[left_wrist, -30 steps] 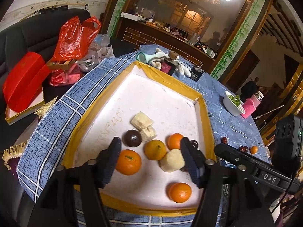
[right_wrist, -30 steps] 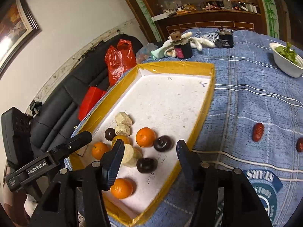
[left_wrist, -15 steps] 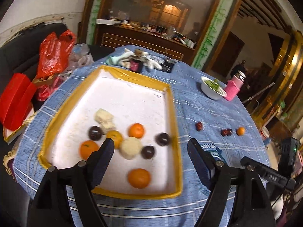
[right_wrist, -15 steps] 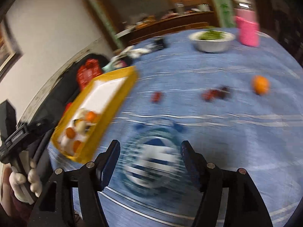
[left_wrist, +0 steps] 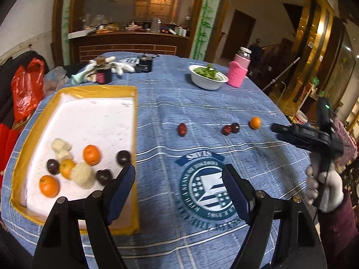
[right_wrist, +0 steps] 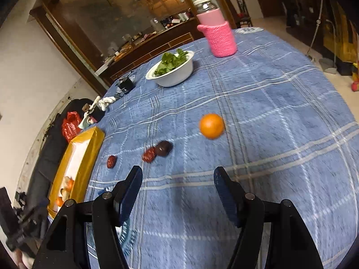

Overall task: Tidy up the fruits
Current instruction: 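Grasp a dark plum with the right tool while the left tool grasps a red date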

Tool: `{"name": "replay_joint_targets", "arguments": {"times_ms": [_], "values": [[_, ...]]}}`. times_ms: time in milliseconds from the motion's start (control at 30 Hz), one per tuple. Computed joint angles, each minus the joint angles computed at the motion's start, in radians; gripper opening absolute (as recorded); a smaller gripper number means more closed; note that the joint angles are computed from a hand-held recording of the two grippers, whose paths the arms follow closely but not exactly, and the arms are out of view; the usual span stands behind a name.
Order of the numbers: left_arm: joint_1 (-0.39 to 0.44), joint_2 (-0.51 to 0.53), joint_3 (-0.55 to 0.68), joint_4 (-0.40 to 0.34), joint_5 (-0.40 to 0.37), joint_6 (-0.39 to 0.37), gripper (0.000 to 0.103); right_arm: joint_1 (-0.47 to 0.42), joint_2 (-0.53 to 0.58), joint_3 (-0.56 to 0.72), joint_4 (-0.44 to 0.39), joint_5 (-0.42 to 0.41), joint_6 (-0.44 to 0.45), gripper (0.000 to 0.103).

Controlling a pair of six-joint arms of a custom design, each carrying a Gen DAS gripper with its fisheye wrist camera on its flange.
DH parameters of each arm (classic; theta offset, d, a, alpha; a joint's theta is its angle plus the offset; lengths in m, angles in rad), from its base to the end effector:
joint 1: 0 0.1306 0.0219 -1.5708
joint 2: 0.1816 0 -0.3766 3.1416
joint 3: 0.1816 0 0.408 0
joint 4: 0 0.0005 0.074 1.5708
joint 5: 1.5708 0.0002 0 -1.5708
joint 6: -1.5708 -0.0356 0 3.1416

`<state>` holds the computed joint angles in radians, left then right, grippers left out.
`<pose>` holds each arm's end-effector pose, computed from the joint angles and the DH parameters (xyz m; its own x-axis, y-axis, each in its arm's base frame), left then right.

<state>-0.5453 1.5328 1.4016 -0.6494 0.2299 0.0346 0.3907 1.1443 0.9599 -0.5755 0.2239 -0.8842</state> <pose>0.4721 -0.2965 0.3733 -0.6235 0.3389 -0.7045 0.6223 0.7607 -0.1848 0.3826 0.1485 0.3461 -0.5758 0.5784 -0.5778 0.3516 0.8133 0.4637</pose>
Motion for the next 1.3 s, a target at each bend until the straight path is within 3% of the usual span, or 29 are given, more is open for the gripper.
{"name": "replay_joint_targets", "arguments": {"times_ms": [100, 167, 300, 500, 600, 633, 1000, 1067, 1200, 1233, 1267, 1300], "values": [[-0.015, 0.016, 0.014, 0.013, 0.003, 0.003, 0.079, -0.014, 0.061, 0.031, 0.031, -0.037, 0.028, 0.070], [-0.025, 0.026, 0.026, 0.017, 0.002, -0.005, 0.073, -0.022, 0.128, 0.074, 0.040, -0.055, 0.048, 0.065], [-0.039, 0.054, 0.058, 0.007, -0.007, -0.028, 0.071, -0.029, 0.223, 0.140, 0.036, -0.047, 0.071, 0.061], [-0.061, 0.139, 0.157, -0.043, -0.012, -0.053, 0.071, -0.037, 0.300, 0.187, 0.022, -0.038, 0.099, 0.044], [-0.086, 0.187, 0.202, -0.052, -0.013, -0.064, 0.071, -0.033, 0.303, 0.184, 0.044, -0.034, 0.119, 0.038], [-0.094, 0.201, 0.215, -0.056, -0.014, -0.065, 0.071, -0.030, 0.299, 0.181, 0.045, -0.023, 0.122, 0.026], [-0.179, 0.441, 0.478, -0.167, -0.027, -0.107, 0.070, -0.069, 0.192, 0.077, 0.164, -0.079, 0.053, 0.026], [-0.187, 0.485, 0.532, -0.185, -0.040, -0.112, 0.063, -0.073, 0.184, 0.069, 0.183, -0.098, 0.049, 0.026], [-0.200, 0.571, 0.642, -0.247, -0.084, -0.133, 0.060, -0.078, 0.175, 0.062, 0.209, -0.118, 0.046, 0.026], [-0.201, 0.592, 0.665, -0.265, -0.094, -0.134, 0.049, -0.080, 0.172, 0.059, 0.215, -0.122, 0.042, 0.027], [-0.203, 0.583, 0.645, -0.234, -0.114, -0.137, 0.034, -0.082, 0.174, 0.059, 0.221, -0.126, 0.040, 0.027], [-0.202, 0.584, 0.645, -0.234, -0.111, -0.139, 0.026, -0.085, 0.173, 0.058, 0.224, -0.129, 0.037, 0.027]]}}
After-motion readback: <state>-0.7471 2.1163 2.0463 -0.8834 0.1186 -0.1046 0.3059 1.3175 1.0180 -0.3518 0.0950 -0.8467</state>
